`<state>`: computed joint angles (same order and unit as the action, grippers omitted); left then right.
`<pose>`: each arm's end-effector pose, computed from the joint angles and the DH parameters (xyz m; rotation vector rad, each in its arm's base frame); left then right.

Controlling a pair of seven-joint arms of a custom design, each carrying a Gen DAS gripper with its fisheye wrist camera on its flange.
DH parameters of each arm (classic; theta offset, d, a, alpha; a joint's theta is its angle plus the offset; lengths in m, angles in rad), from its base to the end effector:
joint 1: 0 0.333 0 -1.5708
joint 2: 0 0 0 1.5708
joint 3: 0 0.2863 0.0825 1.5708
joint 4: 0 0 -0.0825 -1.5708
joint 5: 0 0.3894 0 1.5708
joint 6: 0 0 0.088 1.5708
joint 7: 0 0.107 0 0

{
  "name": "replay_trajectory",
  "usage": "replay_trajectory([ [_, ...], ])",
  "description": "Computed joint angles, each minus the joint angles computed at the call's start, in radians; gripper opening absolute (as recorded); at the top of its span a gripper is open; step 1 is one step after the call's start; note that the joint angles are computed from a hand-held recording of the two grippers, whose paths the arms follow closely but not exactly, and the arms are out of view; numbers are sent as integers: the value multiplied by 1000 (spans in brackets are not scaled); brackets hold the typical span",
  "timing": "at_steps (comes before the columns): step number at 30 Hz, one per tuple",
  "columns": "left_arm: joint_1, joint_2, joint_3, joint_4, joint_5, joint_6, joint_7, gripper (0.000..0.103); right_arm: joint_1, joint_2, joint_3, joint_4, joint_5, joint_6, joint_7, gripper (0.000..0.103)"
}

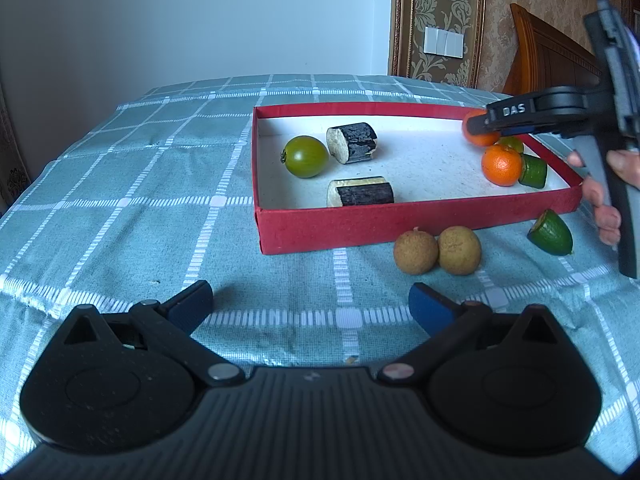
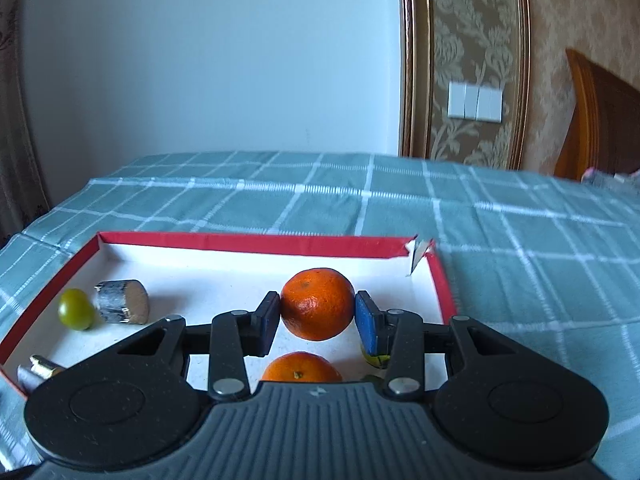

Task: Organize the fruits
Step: 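Carry the mandarin into the tray with the right gripper, then open the right gripper to release the mandarin in the tray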

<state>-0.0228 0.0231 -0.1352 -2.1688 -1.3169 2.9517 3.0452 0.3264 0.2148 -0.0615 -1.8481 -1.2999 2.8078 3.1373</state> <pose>0.5655 -0.0250 0.4004 -1.3430 2.0426 -0.9967 0.6091 0.2156 0.4335 -1.4541 1.7464 -0.9303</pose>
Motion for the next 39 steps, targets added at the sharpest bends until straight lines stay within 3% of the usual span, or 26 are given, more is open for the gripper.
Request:
replay_trajectory([
  [10,0,0,0,0,0,0,0,103,14,32,-7,24,107,-25,-98,40],
  [15,0,0,0,0,0,0,0,103,31,33,-14,25,99,-47,-99,41],
  [19,0,0,0,0,0,0,0,103,39,21,-17,10,46,-54,-47,43],
  [23,0,0,0,0,-1,0,1,103,59,-3,-6,-10,-94,-124,50,60],
  [29,0,0,0,0,-1,1,1,103,41,-88,47,-94,-226,-168,163,60],
  [34,0,0,-1,0,-2,1,2,103,11,-231,106,-254,-349,-189,321,60],
  [39,-1,0,-1,0,-5,2,4,103,-16,-343,157,-385,-392,-230,414,68],
])
